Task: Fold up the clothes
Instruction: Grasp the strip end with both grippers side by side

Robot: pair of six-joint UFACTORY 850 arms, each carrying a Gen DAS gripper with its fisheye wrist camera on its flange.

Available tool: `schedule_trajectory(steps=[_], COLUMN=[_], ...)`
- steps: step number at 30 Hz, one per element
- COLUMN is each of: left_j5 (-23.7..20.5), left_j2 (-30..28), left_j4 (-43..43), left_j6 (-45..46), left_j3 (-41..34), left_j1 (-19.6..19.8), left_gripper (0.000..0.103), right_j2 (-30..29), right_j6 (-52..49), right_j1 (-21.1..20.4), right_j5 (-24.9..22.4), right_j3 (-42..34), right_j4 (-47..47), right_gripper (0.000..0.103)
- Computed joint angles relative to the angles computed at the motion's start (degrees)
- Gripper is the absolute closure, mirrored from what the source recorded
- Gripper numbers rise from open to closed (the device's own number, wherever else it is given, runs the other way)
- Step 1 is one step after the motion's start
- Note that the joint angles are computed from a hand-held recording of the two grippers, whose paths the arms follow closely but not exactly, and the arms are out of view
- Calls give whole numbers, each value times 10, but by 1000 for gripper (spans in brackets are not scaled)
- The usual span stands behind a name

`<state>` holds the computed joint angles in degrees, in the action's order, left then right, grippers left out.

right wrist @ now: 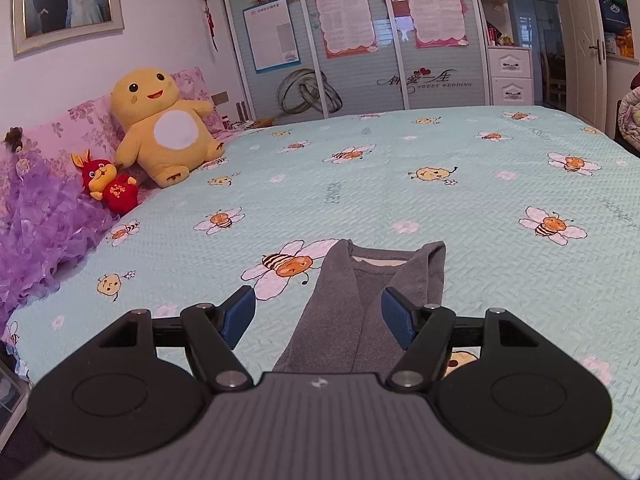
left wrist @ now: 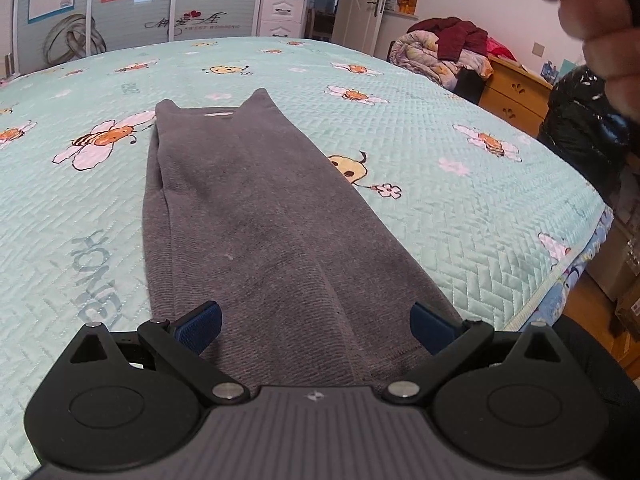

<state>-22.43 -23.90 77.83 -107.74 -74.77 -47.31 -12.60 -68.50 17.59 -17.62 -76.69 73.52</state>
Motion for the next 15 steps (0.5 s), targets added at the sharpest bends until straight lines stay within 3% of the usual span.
schedule_trajectory(steps=[5, 8, 11, 15], left_j5=[-9, -14, -14, 92], left_j2=[10, 25, 45, 92], left_j4=[9, 15, 24, 43], left_j6=[-14, -33, -69, -187], left_j3=[11, 28, 53, 116], left_j1=[1, 5, 11, 53], left_gripper=[0, 0, 0, 0], right_j2=[2, 3, 3, -16], right_j6=[2, -9, -33, 15], right_j1=[-1, -11, -38, -103], right_j5=[-7, -35, -107, -249], right_j3=[6, 12, 28, 59], right_j4=[-1, 19, 58, 63], right_gripper=[33, 33, 31, 31])
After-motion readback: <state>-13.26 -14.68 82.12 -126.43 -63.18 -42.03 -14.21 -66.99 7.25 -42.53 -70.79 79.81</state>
